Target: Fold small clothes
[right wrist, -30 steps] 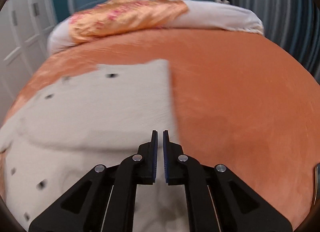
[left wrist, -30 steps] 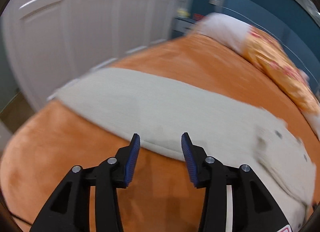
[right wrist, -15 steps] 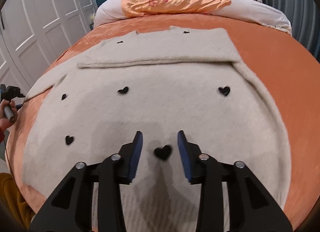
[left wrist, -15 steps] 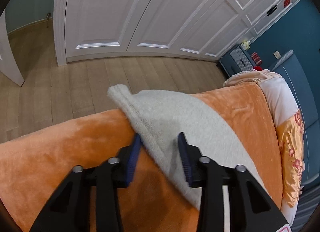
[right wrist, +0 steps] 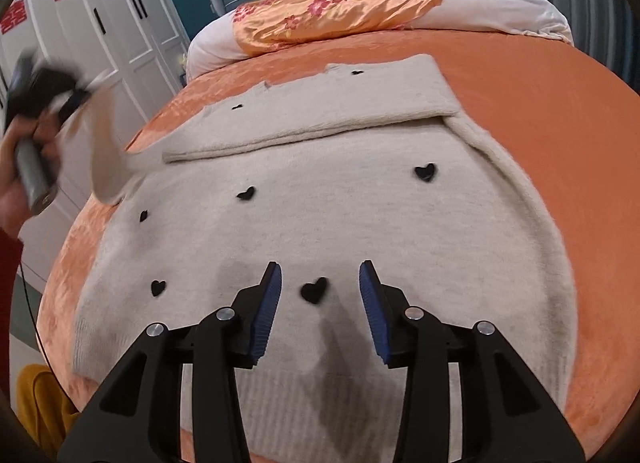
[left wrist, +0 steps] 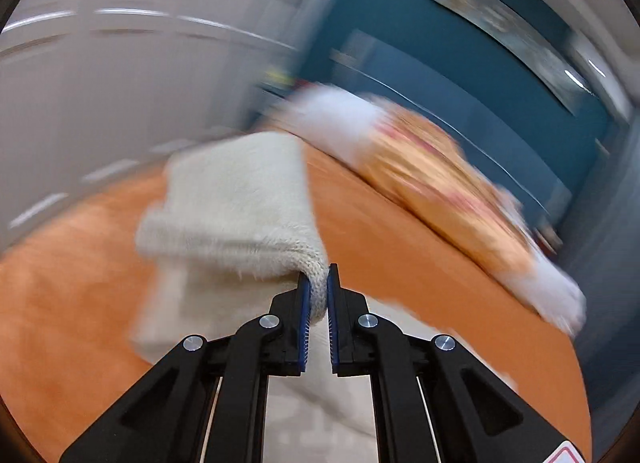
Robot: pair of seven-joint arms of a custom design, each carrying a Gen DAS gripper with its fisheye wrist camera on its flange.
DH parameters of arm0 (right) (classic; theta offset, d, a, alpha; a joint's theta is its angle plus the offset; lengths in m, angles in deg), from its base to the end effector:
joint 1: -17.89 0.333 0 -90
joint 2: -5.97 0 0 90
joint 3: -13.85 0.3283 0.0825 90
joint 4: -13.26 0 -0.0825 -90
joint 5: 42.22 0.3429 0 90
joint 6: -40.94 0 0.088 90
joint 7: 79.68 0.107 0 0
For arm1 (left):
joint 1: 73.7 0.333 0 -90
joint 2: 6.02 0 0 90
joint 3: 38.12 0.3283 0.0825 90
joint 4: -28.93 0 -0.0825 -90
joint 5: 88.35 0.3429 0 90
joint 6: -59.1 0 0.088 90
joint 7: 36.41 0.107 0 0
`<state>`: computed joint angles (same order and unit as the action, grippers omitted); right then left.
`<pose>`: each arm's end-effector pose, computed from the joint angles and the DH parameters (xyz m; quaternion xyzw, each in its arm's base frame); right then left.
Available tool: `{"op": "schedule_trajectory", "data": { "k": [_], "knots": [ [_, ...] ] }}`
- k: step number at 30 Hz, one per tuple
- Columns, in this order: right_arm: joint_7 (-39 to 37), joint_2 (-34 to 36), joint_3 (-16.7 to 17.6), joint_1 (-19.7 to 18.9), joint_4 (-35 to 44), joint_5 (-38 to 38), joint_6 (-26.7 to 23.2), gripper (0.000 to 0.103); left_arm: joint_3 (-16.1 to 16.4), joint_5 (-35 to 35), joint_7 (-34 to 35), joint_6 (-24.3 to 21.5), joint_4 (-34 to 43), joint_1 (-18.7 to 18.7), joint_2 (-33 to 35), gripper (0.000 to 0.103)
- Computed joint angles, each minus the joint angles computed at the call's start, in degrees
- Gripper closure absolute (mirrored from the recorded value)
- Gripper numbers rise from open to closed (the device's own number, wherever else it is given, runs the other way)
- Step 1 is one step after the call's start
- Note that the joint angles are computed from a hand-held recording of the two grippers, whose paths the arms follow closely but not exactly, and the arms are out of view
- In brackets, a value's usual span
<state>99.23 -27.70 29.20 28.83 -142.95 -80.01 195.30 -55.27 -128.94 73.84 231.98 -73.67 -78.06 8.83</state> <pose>0.3034 0.1795 0.4763 -0.4485 0.8164 -0.2279 0.2836 0.6147 -0.1668 0.5430 -0.6118 0.6227 -0.4680 0.1377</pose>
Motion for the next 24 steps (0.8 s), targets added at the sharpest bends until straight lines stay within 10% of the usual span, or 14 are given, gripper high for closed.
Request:
{"op": "schedule_trajectory", "data": {
  "k": [6,13,19,24],
  "knots": [
    [-1.31,-5.61,-2.15,1.56,-4.60,3.83,-2.61,0.055,9.75,26.45,-24.18,-6.70,-4.50,-18.74,3.12,0.061],
    [-5.65,-6.76,-4.06,-3.02,-5.58,1.53,1.24,0.054,4.14,22.23,-17.88,1.35,-15.34,-8.64,-2.48,0.049],
    [-6.79,5.28,-3.64,-16.56,1.62,-3.69,16.85,0.051,3.25,13.24,-14.37,-4.95,-8.43,0.11,1.53,0.047],
    [-5.33,19.02,-0.58,-22.95,13.84,-9.99,16.82,0.045,6.71,13.09,-19.96,-5.50,-4.32,-0.28,5.60,0.050]
  ]
}}
